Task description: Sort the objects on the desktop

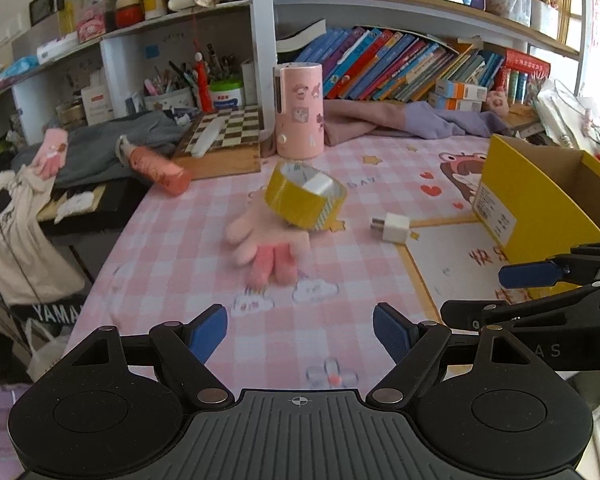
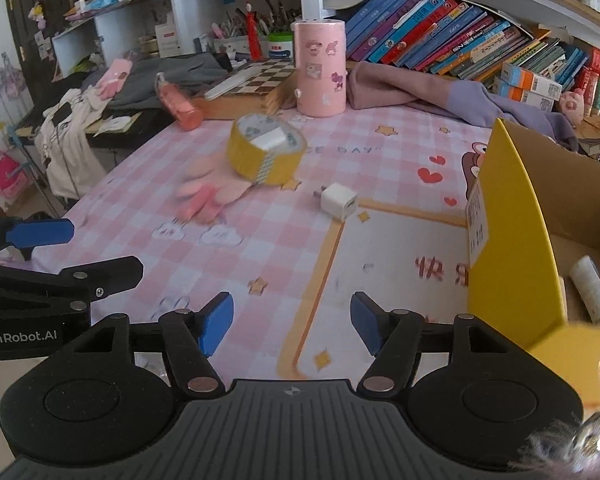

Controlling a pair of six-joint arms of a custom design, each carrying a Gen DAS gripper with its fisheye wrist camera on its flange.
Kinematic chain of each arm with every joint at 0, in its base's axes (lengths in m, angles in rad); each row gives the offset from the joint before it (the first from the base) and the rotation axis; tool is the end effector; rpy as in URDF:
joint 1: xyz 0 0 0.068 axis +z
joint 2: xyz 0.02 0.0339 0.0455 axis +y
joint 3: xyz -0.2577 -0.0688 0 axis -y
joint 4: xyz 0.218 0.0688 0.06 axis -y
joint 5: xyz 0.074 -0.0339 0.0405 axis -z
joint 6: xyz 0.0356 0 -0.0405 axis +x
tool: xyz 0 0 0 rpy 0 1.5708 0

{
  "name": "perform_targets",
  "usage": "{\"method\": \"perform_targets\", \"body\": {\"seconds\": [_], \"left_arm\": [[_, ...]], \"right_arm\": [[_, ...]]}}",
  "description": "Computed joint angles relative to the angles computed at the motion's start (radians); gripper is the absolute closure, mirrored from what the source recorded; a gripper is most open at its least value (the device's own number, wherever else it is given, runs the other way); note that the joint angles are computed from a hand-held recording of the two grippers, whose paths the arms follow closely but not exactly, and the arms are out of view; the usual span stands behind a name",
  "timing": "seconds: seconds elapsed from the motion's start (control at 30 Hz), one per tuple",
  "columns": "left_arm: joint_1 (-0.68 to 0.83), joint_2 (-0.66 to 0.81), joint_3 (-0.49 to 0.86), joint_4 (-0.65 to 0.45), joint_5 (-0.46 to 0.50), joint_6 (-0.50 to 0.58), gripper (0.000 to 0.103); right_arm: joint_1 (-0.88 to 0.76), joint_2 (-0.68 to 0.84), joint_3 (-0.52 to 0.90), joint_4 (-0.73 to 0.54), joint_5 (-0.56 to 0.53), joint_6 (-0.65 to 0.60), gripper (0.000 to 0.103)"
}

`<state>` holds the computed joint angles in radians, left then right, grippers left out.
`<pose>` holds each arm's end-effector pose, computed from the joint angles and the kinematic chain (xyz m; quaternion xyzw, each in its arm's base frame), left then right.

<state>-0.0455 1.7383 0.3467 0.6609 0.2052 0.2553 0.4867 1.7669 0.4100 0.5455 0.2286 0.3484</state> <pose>0.2413 -0.0183 0.0911 0.1774 0.8918 -0.0505 0.4132 0.2247 0.1098 0.0871 -0.0216 0.9234 0.0525 0.3795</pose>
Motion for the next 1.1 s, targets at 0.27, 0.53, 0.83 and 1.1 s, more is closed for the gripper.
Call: {"method": "perform_targets", "body": {"seconds": [0.27,0.53,0.83,1.1], "left_arm": [[-0.064,0.11,0.2,-0.074,-0.064,0.016,0.013],[-0.098,0.254,0.436,-0.198,-0.092,0.06,0.009],[-0.134,0.41,0.695,-0.33,-0.113,0.057,0.008],[-0.159,0.551,0.9,-0.447,-0.134,0.094,0.008]], "right_arm": [[-0.115,0.122,0.138,-0.032,-0.076,-0.068,0.033],[-0.18,0.245,0.285,-0.059,-0.113,-0.113,0.033],[-0.243,0.346,0.445,-0.104,-0.135,-0.074,0.029],[-0.271,0.415,0.542,-0.165,-0.159,-0.102,0.028]]}}
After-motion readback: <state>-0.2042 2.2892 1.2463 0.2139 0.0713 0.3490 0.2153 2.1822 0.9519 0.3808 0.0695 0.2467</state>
